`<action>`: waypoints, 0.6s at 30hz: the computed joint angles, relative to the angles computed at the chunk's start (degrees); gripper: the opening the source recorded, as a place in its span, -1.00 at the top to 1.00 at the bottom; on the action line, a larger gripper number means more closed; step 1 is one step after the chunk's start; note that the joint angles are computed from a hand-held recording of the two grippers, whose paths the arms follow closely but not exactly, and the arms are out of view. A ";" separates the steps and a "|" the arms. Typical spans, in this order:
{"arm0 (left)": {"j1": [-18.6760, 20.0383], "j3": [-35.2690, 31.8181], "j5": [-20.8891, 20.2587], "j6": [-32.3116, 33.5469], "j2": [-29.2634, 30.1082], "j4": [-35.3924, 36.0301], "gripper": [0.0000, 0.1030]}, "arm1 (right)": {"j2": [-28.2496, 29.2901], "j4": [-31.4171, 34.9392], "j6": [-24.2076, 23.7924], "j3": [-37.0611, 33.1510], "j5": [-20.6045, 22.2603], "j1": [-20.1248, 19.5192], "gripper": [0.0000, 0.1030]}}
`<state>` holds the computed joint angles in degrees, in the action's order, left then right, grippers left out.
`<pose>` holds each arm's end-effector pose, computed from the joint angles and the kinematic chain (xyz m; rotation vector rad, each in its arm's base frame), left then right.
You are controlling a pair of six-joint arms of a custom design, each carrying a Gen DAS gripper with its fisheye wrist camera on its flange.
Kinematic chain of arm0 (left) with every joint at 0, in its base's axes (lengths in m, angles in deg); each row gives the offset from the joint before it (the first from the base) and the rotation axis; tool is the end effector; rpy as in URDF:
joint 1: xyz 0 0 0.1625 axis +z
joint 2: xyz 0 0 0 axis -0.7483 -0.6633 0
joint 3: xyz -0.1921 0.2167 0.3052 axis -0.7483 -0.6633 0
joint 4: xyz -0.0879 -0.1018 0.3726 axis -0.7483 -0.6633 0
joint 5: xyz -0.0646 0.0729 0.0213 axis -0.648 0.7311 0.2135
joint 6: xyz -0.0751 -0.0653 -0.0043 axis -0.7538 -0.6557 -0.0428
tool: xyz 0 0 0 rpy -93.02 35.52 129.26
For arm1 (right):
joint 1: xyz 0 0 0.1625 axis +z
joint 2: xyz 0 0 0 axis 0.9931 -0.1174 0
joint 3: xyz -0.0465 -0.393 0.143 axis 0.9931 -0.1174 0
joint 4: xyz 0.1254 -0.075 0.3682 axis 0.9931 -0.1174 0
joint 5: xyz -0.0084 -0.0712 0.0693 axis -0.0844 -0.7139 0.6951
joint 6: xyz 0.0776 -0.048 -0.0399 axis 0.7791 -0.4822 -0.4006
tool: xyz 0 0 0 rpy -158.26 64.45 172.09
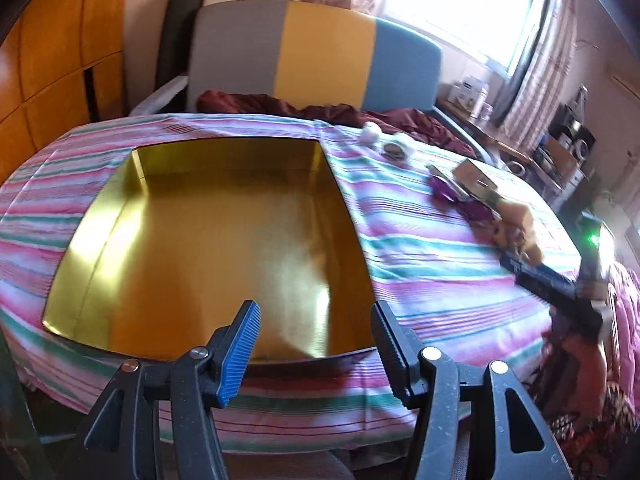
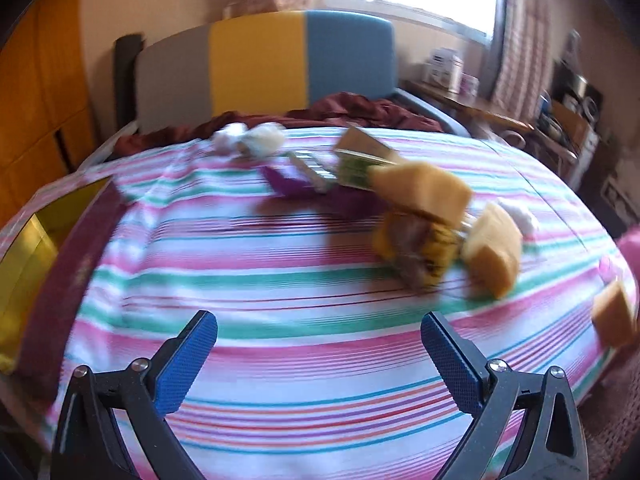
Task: Organize objects
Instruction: 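Move both tools from the gold tray toward the scattered objects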
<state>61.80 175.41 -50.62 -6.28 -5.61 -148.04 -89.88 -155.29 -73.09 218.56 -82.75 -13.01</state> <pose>-0.3711 -0.2865 0.0360 0.7102 2.5254 -0.6755 0.0075 -0.2417 0.3463 -0.0880 -2.0149 1.0466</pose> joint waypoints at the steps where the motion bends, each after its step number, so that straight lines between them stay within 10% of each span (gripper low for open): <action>1: -0.49 -0.01 0.22 0.03 0.26 -0.25 -0.13 | -2.23 1.71 0.32 -0.31 2.05 -2.64 -0.81; 6: -1.86 -0.99 -0.46 2.66 2.08 -2.14 -0.13 | -8.50 -0.28 2.21 -1.33 10.55 -13.73 -0.77; 11: -1.72 -1.66 -4.04 4.82 4.40 -7.55 -0.13 | -17.65 12.60 10.15 -5.40 23.87 -28.91 -0.79; 18: -1.59 -4.27 -6.36 6.29 6.99 -7.70 -0.13 | -17.43 22.95 15.42 -10.78 34.35 -38.80 -0.73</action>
